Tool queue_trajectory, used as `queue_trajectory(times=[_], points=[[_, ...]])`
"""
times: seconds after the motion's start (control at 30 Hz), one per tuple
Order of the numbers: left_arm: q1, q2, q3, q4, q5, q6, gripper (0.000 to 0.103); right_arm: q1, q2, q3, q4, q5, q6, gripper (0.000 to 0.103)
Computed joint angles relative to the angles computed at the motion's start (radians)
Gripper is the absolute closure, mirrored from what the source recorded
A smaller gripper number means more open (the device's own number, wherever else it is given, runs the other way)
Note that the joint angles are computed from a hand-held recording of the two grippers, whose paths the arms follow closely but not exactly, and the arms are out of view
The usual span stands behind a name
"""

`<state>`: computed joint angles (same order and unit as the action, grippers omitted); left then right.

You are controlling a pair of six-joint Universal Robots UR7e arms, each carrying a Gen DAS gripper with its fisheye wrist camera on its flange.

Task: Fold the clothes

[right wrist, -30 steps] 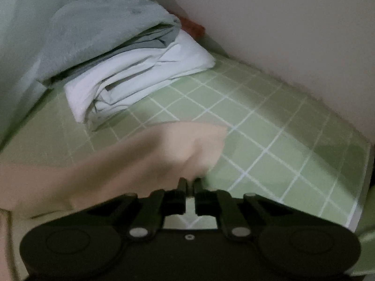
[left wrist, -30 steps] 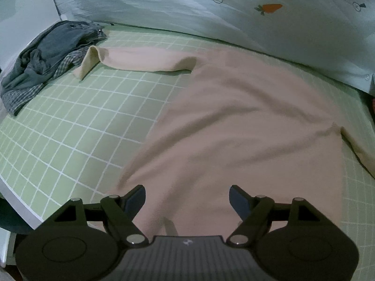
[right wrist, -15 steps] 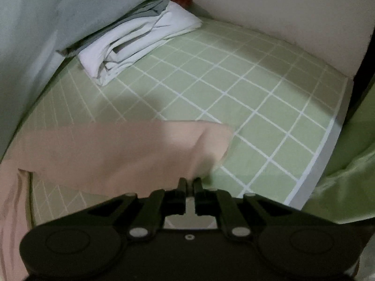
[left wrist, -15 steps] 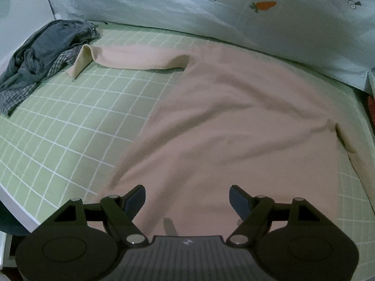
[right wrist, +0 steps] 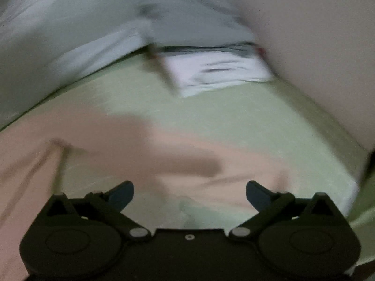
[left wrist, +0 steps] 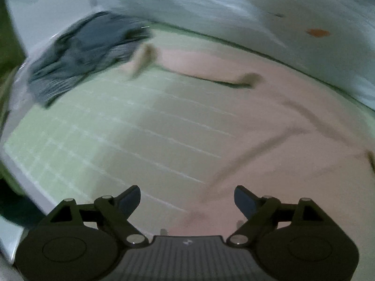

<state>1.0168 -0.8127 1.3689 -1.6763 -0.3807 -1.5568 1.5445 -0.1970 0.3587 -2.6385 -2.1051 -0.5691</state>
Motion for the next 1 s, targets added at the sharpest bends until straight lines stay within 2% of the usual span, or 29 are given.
queue_trajectory(times=[0.07,0.13,0.17,0.23,0.37,0.53,0.7,0.83,0.9,0.93,1.0], points=[[0.012,-0.046,0.049,-0.025,0.007,0.017,0.013,0.022,-0.038,0.126,-0.067,0.044,-0.02,0.0],[0.026,-0.083,0.079,-0.012,0.013,0.021,0.013,0.043,-0.062,0.224,-0.077,0.062,-0.023,0.0],[0.034,-0.103,0.096,-0.024,0.015,0.031,0.013,0.053,-0.076,0.269,-0.045,0.078,0.002,0.0],[0.053,-0.141,0.135,-0.096,0.025,0.098,0.013,0.072,-0.082,0.321,0.007,0.095,0.059,0.0],[0.101,-0.196,0.17,-0.198,0.058,0.24,0.013,0.113,-0.049,0.364,0.028,0.062,0.036,0.0],[0.174,-0.194,0.147,-0.511,0.068,0.641,0.015,0.157,0.043,0.297,-0.005,-0.033,0.025,0.0],[0.246,-0.125,0.04,-0.793,0.022,1.066,0.019,0.173,0.125,0.166,0.012,-0.098,0.093,0.0],[0.302,-0.045,-0.106,-0.865,-0.02,1.311,0.032,0.18,0.163,0.097,0.05,-0.133,0.141,0.0],[0.326,-0.002,-0.184,-0.846,-0.032,1.384,0.041,0.184,0.184,0.057,0.078,-0.15,0.165,0.0],[0.336,0.017,-0.222,-0.829,-0.035,1.407,0.05,0.186,0.198,0.026,0.103,-0.157,0.176,0.0],[0.352,0.046,-0.279,-0.783,-0.028,1.41,0.057,0.188,0.231,-0.045,0.156,-0.171,0.198,0.0]])
